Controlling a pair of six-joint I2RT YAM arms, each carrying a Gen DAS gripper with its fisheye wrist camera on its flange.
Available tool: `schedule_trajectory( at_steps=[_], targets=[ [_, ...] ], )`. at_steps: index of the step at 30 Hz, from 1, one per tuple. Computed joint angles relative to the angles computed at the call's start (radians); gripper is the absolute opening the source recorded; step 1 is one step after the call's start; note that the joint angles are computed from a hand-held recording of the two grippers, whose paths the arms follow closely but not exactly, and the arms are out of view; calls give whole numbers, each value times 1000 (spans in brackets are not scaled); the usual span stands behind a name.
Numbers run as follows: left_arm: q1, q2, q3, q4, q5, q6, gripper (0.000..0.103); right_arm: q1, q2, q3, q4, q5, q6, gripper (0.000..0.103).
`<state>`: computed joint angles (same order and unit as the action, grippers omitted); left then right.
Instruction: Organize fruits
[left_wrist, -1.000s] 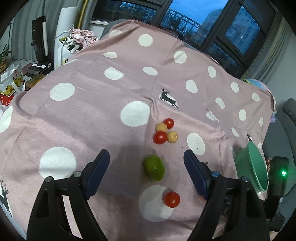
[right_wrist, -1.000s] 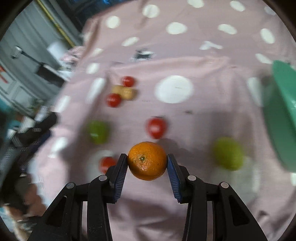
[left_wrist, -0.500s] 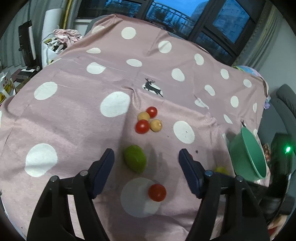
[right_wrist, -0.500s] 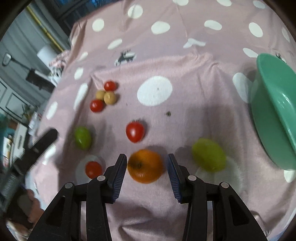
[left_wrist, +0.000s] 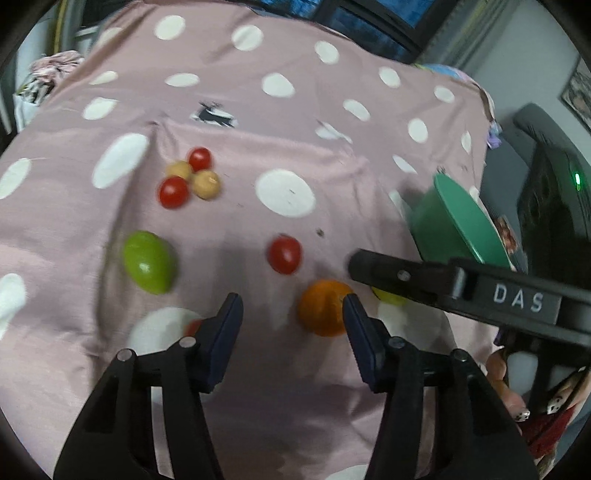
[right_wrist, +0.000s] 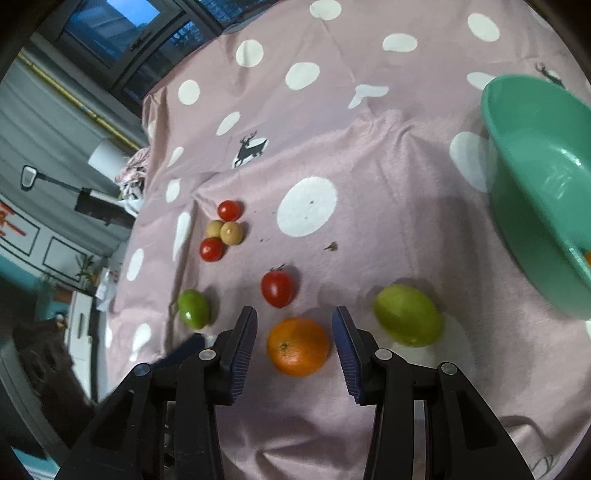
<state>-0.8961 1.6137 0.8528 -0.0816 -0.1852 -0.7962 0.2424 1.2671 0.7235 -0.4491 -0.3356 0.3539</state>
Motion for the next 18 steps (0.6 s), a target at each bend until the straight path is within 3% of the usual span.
schedule_trajectory(
  at_steps=[14, 18],
  targets=[
    [-15, 108, 66, -15, 45, 21, 55, -5, 93, 27, -24, -52, -17, 45],
    [-5, 120, 63, 18, 80, 22, 48, 11, 103, 32, -27, -28, -17, 45]
  ],
)
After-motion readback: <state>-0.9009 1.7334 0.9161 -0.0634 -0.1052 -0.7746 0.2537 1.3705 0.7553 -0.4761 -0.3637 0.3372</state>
